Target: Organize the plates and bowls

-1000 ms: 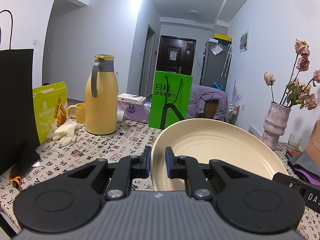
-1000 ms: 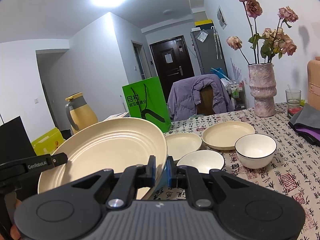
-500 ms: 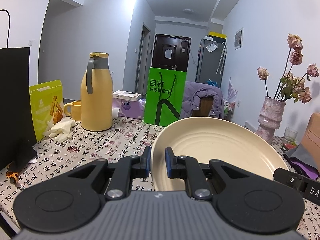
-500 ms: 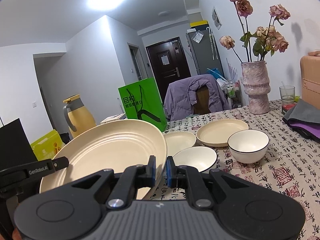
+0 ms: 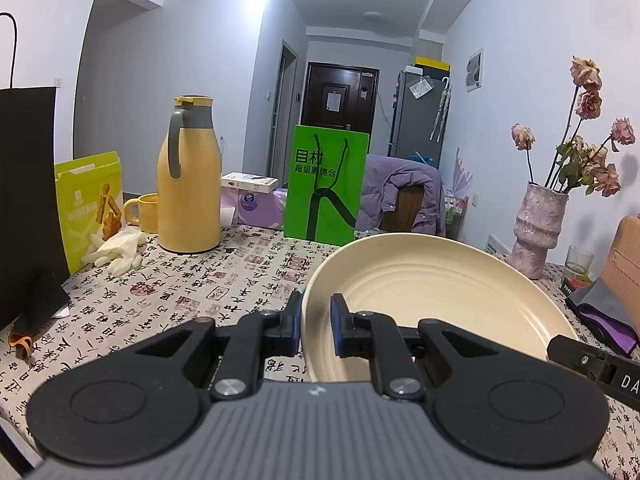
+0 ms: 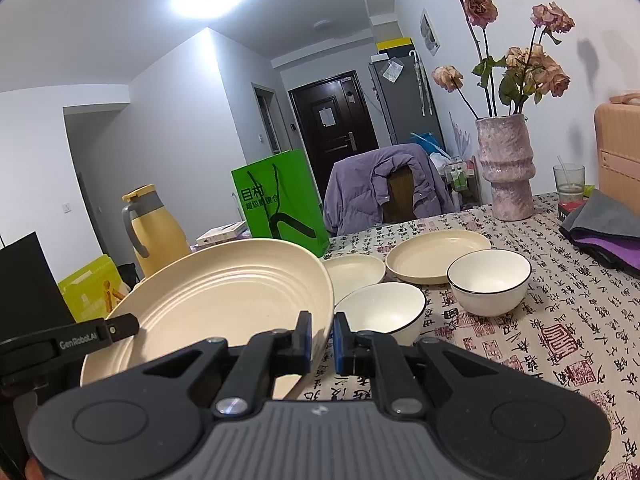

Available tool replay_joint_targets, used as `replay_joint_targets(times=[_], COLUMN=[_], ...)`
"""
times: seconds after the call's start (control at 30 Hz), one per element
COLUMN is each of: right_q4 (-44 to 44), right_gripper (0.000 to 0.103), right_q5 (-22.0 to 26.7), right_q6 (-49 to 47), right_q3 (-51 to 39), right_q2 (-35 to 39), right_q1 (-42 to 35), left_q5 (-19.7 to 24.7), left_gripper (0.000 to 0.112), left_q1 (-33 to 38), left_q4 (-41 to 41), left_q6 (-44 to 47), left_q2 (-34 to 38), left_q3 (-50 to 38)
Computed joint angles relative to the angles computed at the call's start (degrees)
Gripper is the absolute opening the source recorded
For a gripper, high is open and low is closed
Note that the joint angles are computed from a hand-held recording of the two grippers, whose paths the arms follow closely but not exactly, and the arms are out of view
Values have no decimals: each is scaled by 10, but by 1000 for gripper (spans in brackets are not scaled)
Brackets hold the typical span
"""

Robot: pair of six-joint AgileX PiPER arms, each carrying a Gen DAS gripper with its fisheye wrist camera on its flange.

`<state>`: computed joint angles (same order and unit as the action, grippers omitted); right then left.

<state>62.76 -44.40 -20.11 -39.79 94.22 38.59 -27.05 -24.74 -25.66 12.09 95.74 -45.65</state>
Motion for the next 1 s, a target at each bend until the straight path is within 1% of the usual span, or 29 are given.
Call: replay_joint_targets(times=[0.3, 0.5, 1.0], right_q4=[-14, -21, -40], right_gripper=[11, 11, 11], right_q5=[6, 10, 24], right_q6=[19, 29, 63], right_q3=[8, 12, 22], right_q2=[5, 10, 28], right_q1=[-9, -13, -30], left_q5=[-1, -9, -1], left_gripper=[14, 14, 14], left_q1=[-3, -9, -15], left_q4=[3, -2, -1], left_q6=[-2, 2, 5], left_q2=[10, 21, 53], left_q3=[-2, -1, -15])
